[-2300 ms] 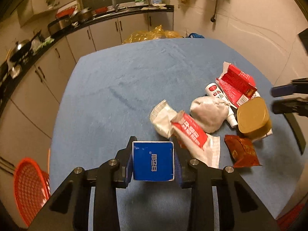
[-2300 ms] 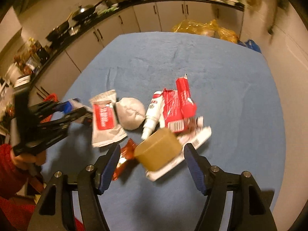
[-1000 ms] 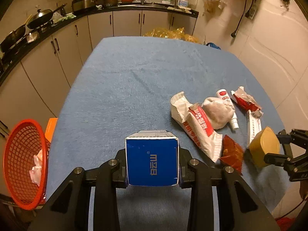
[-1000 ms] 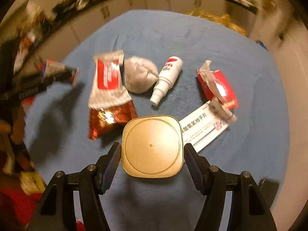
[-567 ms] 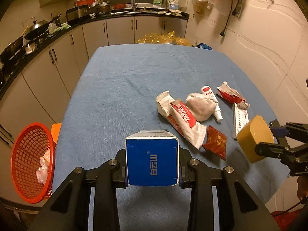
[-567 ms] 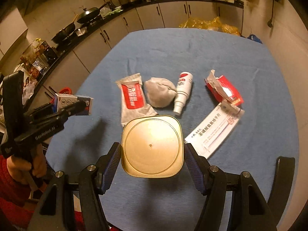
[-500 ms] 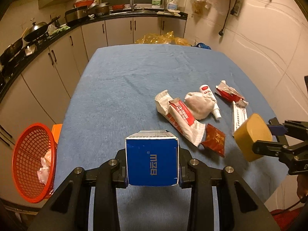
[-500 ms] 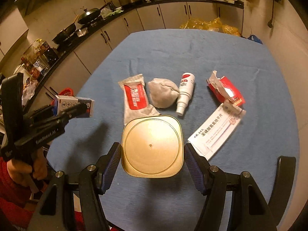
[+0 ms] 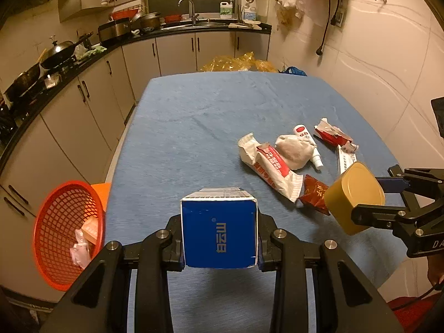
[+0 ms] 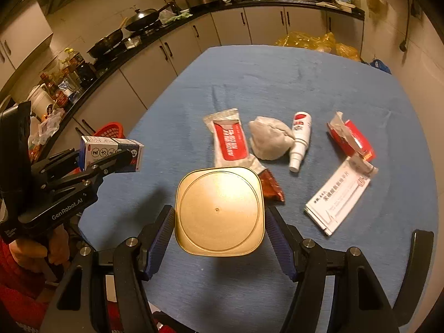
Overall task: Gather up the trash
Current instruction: 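Carry the blue-white box and tan lid over the red basket with both tools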
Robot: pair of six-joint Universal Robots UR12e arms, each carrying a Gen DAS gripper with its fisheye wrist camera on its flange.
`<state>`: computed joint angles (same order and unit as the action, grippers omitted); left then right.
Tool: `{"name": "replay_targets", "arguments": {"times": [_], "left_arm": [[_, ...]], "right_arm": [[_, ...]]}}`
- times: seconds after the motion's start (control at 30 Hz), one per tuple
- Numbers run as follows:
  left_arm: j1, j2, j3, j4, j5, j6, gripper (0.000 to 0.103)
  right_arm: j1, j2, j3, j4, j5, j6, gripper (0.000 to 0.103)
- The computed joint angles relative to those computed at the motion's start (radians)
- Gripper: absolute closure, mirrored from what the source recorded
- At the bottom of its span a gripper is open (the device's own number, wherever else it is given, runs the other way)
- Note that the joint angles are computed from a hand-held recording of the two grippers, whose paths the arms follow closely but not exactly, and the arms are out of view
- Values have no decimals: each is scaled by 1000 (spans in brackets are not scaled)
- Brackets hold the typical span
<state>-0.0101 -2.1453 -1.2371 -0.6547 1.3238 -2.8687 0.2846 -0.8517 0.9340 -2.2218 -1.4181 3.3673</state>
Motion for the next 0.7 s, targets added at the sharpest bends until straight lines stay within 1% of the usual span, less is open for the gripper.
{"name": "replay_targets", "arguments": {"times": [0.3, 0.7], "left_arm": [[17, 13, -14, 18, -6, 7, 70], [43, 24, -35, 42, -14, -10, 70]], "right_arm": [[14, 16, -30, 12, 0, -11, 32], [36, 48, -95, 55, -10, -26, 32]]}}
